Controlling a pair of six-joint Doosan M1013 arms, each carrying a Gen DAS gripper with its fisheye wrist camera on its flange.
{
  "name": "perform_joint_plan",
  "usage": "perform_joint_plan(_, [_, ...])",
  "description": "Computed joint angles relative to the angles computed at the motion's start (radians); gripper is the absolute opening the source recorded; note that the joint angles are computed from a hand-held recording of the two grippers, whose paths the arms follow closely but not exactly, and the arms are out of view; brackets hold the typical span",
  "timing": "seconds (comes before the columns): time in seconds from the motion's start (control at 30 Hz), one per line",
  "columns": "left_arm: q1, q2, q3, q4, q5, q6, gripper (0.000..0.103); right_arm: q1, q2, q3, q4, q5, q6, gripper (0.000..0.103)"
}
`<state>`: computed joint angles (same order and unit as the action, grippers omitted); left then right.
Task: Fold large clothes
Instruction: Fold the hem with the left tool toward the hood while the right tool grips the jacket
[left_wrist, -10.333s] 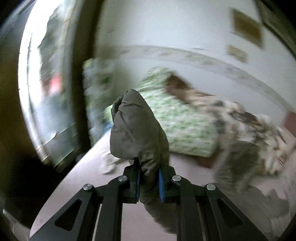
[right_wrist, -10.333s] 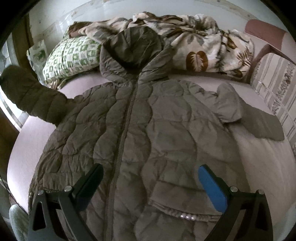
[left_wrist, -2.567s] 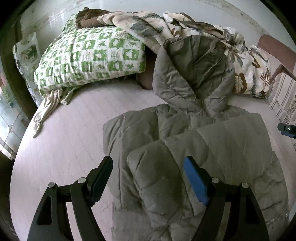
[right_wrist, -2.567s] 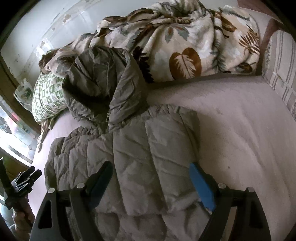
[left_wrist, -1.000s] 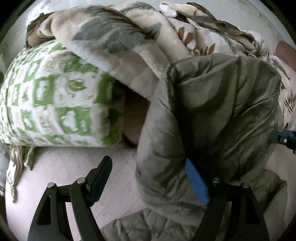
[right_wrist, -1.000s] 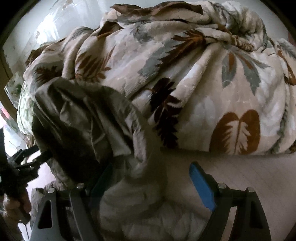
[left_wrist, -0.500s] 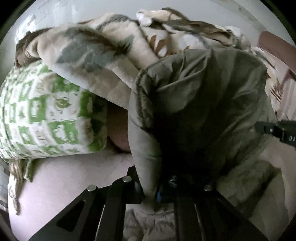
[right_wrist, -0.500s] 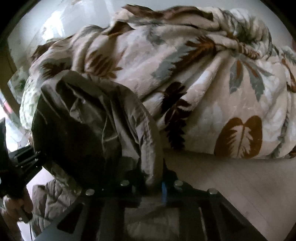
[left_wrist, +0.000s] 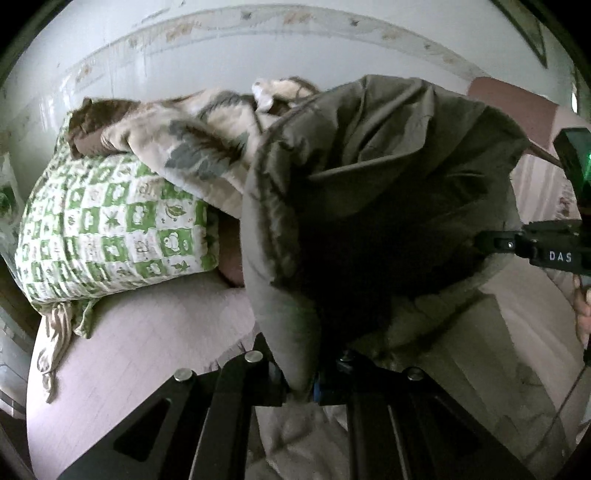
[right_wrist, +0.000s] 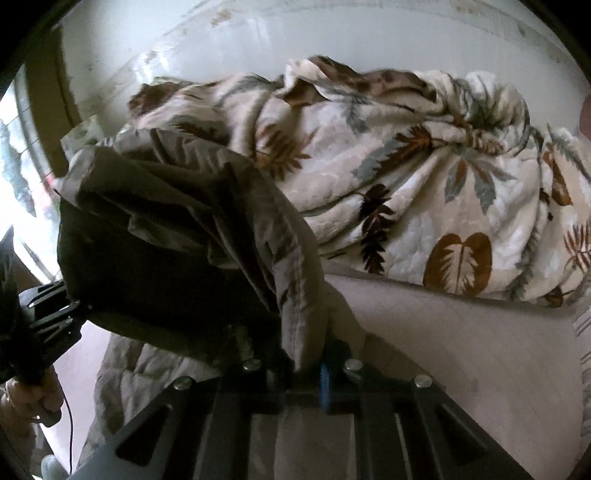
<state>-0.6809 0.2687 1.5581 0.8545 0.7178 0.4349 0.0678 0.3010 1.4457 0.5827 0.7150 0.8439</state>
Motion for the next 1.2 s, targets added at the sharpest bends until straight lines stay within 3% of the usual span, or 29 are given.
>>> perform_joint_plan(0.3, [-0.073, -0.097, 0.130, 0.094, -0.029, -0.132, 0.010, -0.059, -0.128, 0.154, 0.184, 0.059, -0.185, 0.014])
perform_joint_plan(0.5, [-0.113, -0.105, 0.205, 0.108, -0.013, -0.163, 0.010, -0.090, -0.168, 0.246, 0.235, 0.082, -0.269, 0.014])
perform_joint_plan(0.8, [-0.144, -0.089, 0.281, 0.105, -0.033, -0.234, 0.010, -0.117, -0.139, 0.352, 0.237, 0.102, -0.298, 0.014])
perform_joint_plan(1.03, [-0.164, -0.042, 0.307, 0.127, -0.014, -0.260, 0.012, -0.093, -0.093, 0.387, 0.190, 0.051, -0.279, 0.014])
perform_joint_plan(1.2, [-0.176, -0.054, 0.319, 0.159, -0.002, -0.308, 0.016, -0.085, -0.076, 0.390, 0.184, 0.024, -0.274, 0.015])
